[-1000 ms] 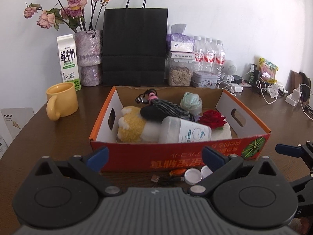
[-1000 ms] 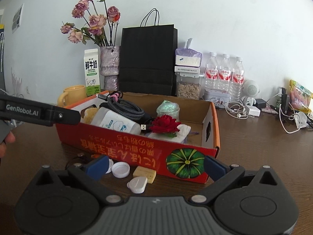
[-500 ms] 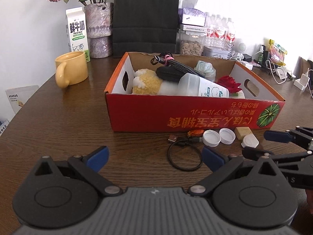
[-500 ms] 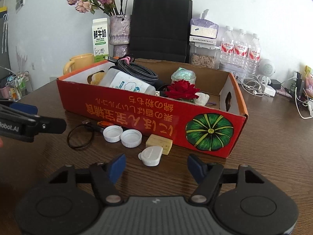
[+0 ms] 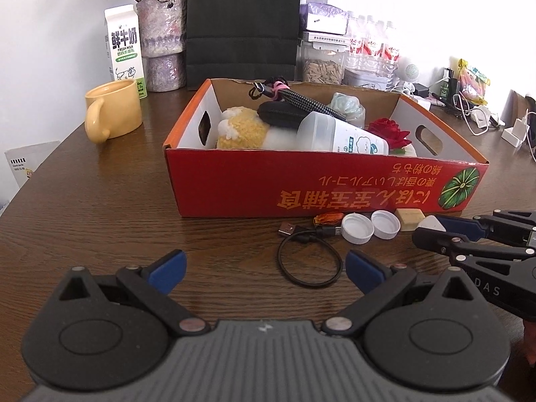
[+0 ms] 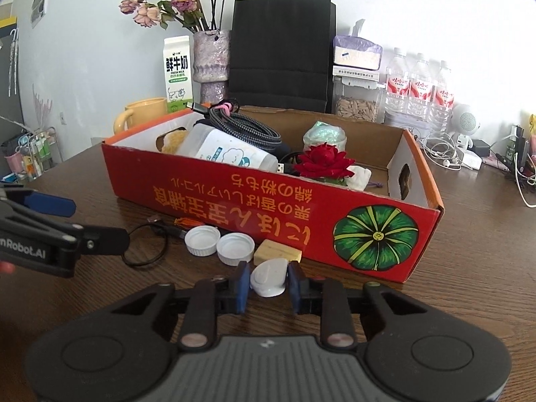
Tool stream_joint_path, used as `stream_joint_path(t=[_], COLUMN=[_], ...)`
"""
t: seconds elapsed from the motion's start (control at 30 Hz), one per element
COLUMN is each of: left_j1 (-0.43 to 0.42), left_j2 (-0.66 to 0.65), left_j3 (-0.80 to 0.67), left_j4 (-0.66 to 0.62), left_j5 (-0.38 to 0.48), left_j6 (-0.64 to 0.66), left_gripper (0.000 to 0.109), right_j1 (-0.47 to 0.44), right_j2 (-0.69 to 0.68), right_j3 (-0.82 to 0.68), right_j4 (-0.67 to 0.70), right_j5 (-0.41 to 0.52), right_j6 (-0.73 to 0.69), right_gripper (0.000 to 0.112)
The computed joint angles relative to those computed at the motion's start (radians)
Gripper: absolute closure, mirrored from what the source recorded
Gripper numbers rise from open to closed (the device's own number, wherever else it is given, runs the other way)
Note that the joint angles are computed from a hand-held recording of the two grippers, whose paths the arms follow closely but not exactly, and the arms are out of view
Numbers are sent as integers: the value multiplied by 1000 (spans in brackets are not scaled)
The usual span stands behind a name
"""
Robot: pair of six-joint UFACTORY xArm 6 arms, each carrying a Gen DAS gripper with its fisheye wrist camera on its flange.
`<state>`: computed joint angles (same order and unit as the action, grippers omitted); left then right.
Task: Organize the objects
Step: 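Withdraw both tools from the box toward the remaining table items, then grasp a small white bottle cap with the right gripper while the left gripper grasps the black cable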
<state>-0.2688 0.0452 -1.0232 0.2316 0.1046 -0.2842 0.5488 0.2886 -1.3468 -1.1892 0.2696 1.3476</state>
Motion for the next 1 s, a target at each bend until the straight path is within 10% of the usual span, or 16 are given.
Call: stream_joint_path(t=[0.63,1.0], left_j1=[13,-10], left_j2=[95,154], left_j3=[-124,-169], left_j4=[335,141], left_j5=[65,38], left_j6=[-312,-102], left_gripper=[6,27], right_j1=[-3,-6], right_j2=[-59,-60], right_j3=[35,34], right_j4=[-348,-370], right_j5=[9,2], right_j6=[367,399], right_gripper=[89,89])
